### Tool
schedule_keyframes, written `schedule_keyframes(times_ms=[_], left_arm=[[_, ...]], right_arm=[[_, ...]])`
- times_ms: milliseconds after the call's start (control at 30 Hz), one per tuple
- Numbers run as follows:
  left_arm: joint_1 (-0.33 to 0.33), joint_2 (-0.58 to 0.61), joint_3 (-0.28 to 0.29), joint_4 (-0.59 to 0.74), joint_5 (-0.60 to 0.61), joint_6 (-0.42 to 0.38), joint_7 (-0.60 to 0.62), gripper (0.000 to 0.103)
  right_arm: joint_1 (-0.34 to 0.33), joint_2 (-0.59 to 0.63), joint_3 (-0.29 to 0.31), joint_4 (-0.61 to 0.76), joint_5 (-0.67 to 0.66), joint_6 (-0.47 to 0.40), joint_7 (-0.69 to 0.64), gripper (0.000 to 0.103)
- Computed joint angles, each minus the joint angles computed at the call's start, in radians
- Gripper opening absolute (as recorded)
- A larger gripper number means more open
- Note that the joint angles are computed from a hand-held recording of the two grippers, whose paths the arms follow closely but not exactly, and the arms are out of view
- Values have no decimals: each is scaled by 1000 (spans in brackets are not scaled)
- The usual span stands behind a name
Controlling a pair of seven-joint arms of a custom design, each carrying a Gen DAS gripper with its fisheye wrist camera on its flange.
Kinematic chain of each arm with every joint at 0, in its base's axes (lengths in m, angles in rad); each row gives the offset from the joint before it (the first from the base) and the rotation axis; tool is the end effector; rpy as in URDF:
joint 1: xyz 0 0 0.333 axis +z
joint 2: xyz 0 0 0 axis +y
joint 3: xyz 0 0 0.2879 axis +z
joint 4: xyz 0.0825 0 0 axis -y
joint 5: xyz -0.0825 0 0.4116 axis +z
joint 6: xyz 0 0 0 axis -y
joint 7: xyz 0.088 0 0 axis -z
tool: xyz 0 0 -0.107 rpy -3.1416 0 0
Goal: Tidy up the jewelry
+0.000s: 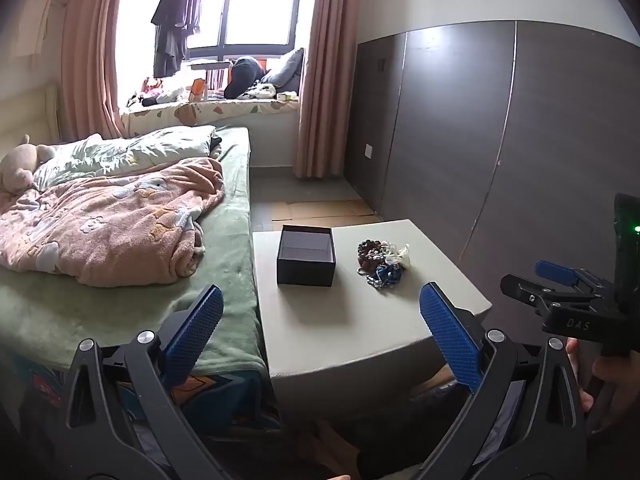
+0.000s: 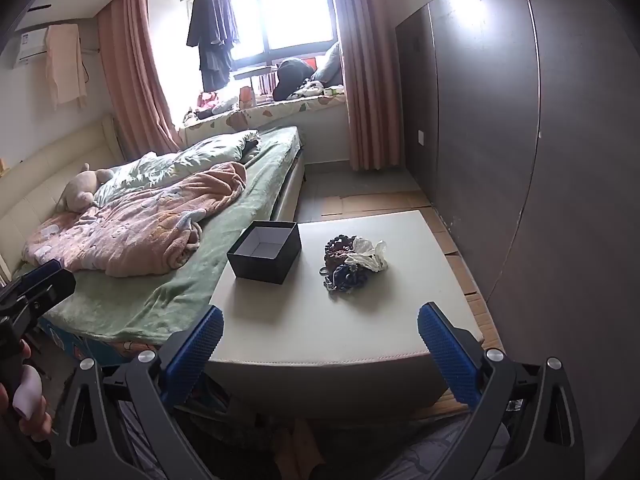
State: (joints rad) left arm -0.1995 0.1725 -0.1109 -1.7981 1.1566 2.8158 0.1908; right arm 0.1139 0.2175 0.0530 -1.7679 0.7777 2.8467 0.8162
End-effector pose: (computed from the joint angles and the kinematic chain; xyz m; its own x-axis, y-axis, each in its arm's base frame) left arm 0.6244 -0.2433 0.4876 0.0686 -0.9944 0.0806 -0.4877 -0.1039 -0.8668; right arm 0.6820 0.0744 0.4889 0.3234 -0.9370 -0.1318 -0.5809 -0.0867 -0.8093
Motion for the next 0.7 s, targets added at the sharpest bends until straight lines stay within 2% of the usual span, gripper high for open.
schedule_keyframes(times_ms=[333, 367, 700], left_arm=[[1, -12, -7, -1, -36, -4, 22, 98], [5, -15, 6, -18, 3, 22, -20, 98], [11, -18, 3, -26, 52, 32, -58, 98]], right_arm=[[1, 0, 1, -1, 1, 5, -6, 96], [2, -3, 4, -8, 6, 14, -11, 96], [3, -7, 1, -10, 11, 12, -14, 96]])
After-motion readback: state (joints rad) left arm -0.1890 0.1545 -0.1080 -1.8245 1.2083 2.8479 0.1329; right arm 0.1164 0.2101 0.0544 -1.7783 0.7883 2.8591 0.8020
